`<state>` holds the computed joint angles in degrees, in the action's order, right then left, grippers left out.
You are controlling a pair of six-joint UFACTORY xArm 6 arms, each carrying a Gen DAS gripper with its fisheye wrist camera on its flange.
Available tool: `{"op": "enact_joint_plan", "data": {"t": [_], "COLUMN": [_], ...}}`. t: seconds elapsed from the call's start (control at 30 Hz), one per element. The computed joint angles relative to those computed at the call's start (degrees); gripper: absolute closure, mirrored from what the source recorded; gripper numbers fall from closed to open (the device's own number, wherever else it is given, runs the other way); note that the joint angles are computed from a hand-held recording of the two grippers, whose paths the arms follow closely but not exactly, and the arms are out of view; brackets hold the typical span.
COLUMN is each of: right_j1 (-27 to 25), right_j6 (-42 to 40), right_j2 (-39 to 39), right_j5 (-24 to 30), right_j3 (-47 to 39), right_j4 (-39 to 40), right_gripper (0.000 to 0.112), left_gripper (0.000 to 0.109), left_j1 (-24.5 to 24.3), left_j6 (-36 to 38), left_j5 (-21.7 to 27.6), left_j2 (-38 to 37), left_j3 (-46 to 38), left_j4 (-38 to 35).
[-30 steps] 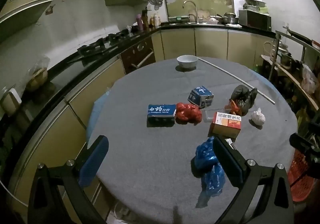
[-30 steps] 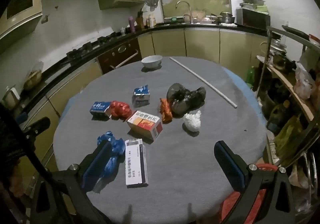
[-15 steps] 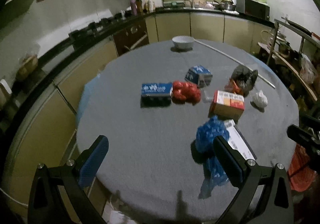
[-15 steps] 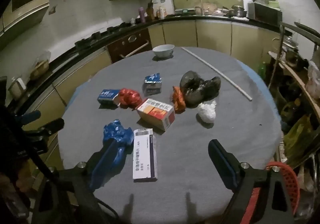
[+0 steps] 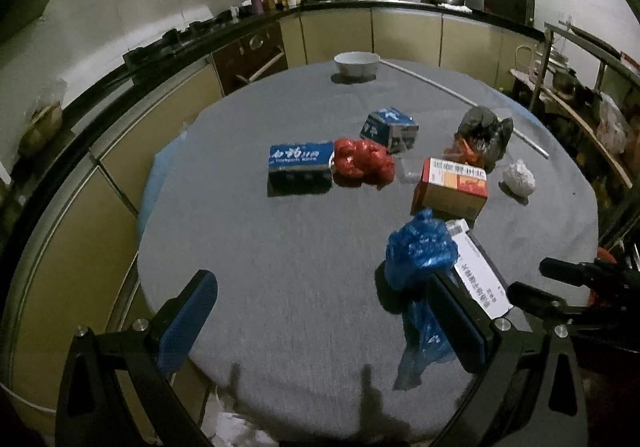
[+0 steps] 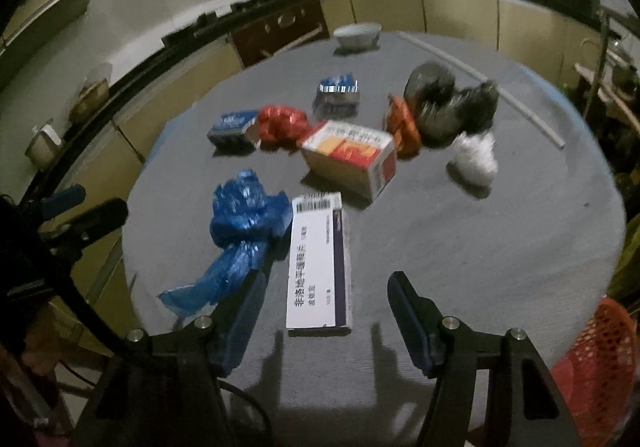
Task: Collect trash
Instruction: 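Reach the left tool to the blue plastic bag and the right tool to the white medicine box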
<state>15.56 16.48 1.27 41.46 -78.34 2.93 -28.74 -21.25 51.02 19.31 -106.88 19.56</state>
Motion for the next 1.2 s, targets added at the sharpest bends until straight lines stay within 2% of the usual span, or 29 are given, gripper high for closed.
{"op": "enact_joint_plan", "data": {"t": [0.07, 0.2, 0.5, 0.7, 0.9, 1.2], "right_j1": [0.2, 0.5, 0.8, 1.8, 2.5, 2.5], "right_j6": [-0.2, 0.8, 9.5, 12.4, 14.5, 14.1], "right_j2": [0.6, -0.5, -6.1, -7.0, -8.8, -8.7], "right_j5": [0.8, -0.9, -4.8, -4.8, -4.8, -4.2], "right_j3": [-0.5, 0.1, 0.7, -1.3, -0.7, -0.8], "right_j4": [0.0, -2.7, -17.9, -22.2, -24.8, -24.5], "right_gripper": [0.045, 0.045, 0.045, 0.045, 0.045, 0.045], "left_gripper": [0.006, 0.006, 0.006, 0.006, 0.006, 0.006], "left_j1": [0.1, 0.1, -0.4, -0.8, -1.2, -1.3], "left_j6": [0.2, -0.1, -0.2, -1.0, -1.3, -0.9], "left_j5": [0.1, -0.1, -1.8, -2.9, -3.2, -2.8], "left_j2": [0.1, 0.4, -0.5, -1.9, -2.7, -2.2], "left_j3": [-0.1, -0.7, -0.2, 0.9, 1.6, 1.1], "left_j4": [-0.1, 0.4, 0.7, 2.1, 2.6, 2.3]}}
